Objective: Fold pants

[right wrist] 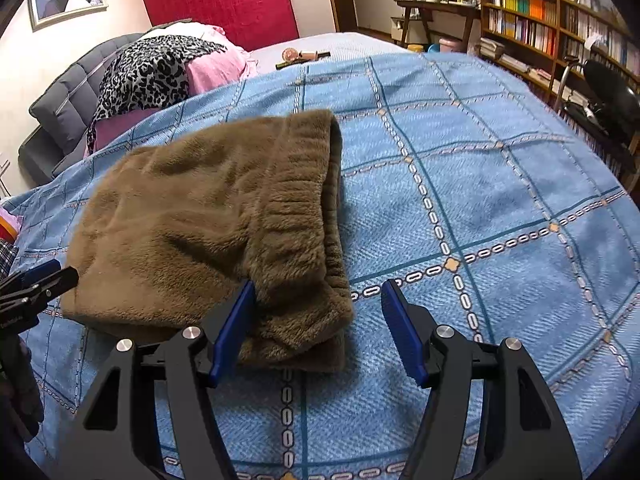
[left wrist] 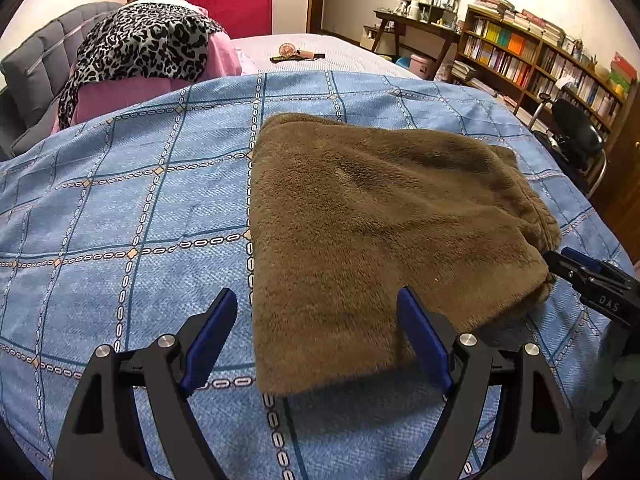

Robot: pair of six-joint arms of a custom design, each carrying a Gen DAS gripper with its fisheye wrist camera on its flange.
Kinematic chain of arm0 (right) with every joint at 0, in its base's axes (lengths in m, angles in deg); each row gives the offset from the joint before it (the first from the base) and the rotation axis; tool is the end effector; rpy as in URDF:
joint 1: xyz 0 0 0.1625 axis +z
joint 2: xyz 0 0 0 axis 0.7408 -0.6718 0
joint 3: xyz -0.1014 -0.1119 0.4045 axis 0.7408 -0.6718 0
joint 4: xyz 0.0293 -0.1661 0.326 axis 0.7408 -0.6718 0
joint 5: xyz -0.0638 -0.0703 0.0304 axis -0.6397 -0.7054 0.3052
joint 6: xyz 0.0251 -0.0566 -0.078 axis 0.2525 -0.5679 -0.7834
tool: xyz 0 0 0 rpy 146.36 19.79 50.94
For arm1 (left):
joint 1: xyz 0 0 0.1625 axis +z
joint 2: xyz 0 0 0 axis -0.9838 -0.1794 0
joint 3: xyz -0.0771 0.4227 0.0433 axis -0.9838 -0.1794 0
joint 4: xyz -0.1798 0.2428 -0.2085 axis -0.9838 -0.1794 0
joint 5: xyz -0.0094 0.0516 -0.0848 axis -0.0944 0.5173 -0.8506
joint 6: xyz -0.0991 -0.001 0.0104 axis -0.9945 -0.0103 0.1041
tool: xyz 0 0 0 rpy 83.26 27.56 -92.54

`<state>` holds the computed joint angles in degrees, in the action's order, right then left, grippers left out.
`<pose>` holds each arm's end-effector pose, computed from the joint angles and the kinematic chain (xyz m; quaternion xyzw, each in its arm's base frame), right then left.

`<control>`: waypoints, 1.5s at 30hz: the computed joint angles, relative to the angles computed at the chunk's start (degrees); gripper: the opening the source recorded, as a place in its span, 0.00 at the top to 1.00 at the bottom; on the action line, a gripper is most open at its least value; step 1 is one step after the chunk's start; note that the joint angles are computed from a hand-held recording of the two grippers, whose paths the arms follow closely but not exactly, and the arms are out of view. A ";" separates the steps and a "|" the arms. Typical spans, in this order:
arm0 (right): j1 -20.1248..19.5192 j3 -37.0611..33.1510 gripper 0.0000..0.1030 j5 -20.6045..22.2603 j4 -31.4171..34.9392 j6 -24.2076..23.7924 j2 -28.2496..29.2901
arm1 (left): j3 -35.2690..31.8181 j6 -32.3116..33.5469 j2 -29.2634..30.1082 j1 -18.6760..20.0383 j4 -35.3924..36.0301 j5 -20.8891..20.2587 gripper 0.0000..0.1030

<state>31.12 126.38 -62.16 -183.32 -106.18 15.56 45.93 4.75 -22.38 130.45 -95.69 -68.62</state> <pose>-0.0106 -0.5080 0.2316 -0.0530 -0.8513 0.4071 0.3269 -0.2740 -0.6320 0.0093 0.3520 0.8855 -0.1864 0.2391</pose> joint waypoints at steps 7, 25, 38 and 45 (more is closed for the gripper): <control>1.97 3.05 0.35 0.12 -3.39 0.37 -1.28 | 3.85 0.88 -1.92 -1.78 -3.45 1.54 0.21; 11.11 9.74 0.14 -2.53 -17.15 -1.42 -1.72 | 13.17 1.41 -6.98 -7.15 -12.56 6.61 0.09; 15.48 12.37 0.03 -5.22 -23.53 -2.31 -0.92 | 17.57 0.22 -9.13 -10.78 -15.98 12.38 0.08; 18.06 12.91 0.03 -7.58 -27.50 -4.30 0.59 | 19.92 -2.07 -10.84 -12.16 -17.25 13.80 0.08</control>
<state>49.18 139.29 -69.74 -210.82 -110.47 16.15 65.85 2.68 -33.21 118.28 -112.94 -54.81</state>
